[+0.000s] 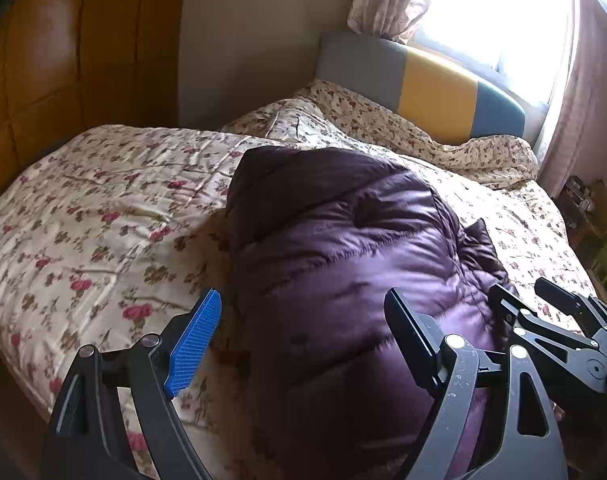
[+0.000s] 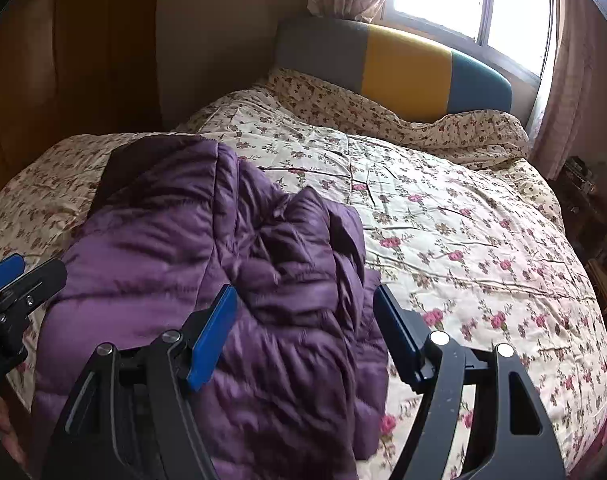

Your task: Fold large clothes

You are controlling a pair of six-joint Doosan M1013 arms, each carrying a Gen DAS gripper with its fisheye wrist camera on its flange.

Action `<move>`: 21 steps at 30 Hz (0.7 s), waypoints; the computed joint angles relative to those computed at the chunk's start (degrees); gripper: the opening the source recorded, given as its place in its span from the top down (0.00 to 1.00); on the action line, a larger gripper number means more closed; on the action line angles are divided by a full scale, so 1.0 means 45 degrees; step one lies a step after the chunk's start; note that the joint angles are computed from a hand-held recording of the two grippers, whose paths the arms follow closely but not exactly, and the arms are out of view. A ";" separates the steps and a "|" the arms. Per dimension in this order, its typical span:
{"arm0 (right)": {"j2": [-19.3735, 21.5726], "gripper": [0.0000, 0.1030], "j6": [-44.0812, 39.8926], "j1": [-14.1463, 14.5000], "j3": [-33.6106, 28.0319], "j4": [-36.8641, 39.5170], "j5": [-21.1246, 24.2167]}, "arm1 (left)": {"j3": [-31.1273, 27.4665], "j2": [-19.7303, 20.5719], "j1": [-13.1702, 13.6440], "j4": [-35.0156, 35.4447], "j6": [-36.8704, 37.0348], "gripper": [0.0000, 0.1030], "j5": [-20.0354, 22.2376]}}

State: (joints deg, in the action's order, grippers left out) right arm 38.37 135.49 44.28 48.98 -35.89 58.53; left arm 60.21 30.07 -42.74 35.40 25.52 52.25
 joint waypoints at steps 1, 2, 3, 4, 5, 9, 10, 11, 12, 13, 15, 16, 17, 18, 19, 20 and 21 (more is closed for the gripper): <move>-0.0111 0.32 0.0069 0.0036 0.0173 -0.0053 -0.0040 | 0.0059 -0.0042 -0.0051 0.0051 -0.0084 0.19 0.0043; -0.0214 0.32 0.0139 0.0070 0.0342 -0.0124 -0.0068 | 0.0141 -0.0096 -0.0110 0.0123 -0.0126 0.19 0.0067; -0.0343 0.32 0.0208 0.0116 0.0551 -0.0201 -0.0094 | 0.0228 -0.0156 -0.0189 0.0267 -0.0197 0.19 0.0136; -0.0425 0.32 0.0249 0.0155 0.0675 -0.0244 -0.0096 | 0.0356 -0.0233 -0.0247 0.0377 -0.0307 0.19 0.0122; -0.0482 0.32 0.0285 0.0203 0.0758 -0.0315 -0.0020 | 0.0464 -0.0300 -0.0277 0.0392 -0.0393 0.19 0.0061; -0.0733 0.32 0.0591 0.0395 0.1178 -0.0638 0.0111 | 0.1027 -0.0635 -0.0401 0.0579 -0.1210 0.13 -0.0035; -0.0773 0.32 0.0632 0.0444 0.1250 -0.0692 0.0167 | 0.1110 -0.0686 -0.0432 0.0600 -0.1327 0.13 -0.0004; -0.0808 0.32 0.0681 0.0468 0.1323 -0.0681 0.0166 | 0.1213 -0.0751 -0.0466 0.0627 -0.1462 0.13 0.0025; -0.0850 0.32 0.0753 0.0503 0.1405 -0.0668 0.0169 | 0.1272 -0.0794 -0.0491 0.0651 -0.1553 0.13 0.0036; -0.0886 0.31 0.0814 0.0541 0.1474 -0.0713 0.0203 | 0.1376 -0.0859 -0.0540 0.0717 -0.1705 0.13 0.0069; -0.0973 0.30 0.0926 0.0590 0.1626 -0.0720 0.0194 | 0.1527 -0.0947 -0.0640 0.0826 -0.1892 0.12 0.0170; -0.1006 0.28 0.1009 0.0615 0.1686 -0.0711 0.0189 | 0.1583 -0.0973 -0.0684 0.0871 -0.1911 0.10 0.0216; -0.1054 0.27 0.1066 0.0638 0.1768 -0.0710 0.0177 | 0.1601 -0.0982 -0.0719 0.0921 -0.1915 0.10 0.0288; -0.1105 0.26 0.1092 0.0670 0.1854 -0.0733 0.0174 | 0.1615 -0.0986 -0.0784 0.1018 -0.1915 0.10 0.0417; -0.1125 0.24 0.1150 0.0708 0.1894 -0.0807 0.0216 | 0.1643 -0.1002 -0.0838 0.1108 -0.1947 0.10 0.0483; -0.1180 0.22 0.1258 0.0747 0.1985 -0.0885 0.0267 | 0.1677 -0.1015 -0.0875 0.1179 -0.1983 0.10 0.0519; -0.1183 0.21 0.1316 0.0761 0.1985 -0.0883 0.0306 | 0.1710 -0.1032 -0.0919 0.1225 -0.2018 0.10 0.0550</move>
State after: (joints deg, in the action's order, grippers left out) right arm 33.05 141.41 47.71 57.92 -39.86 59.91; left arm 67.91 25.43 -46.87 40.91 16.44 54.73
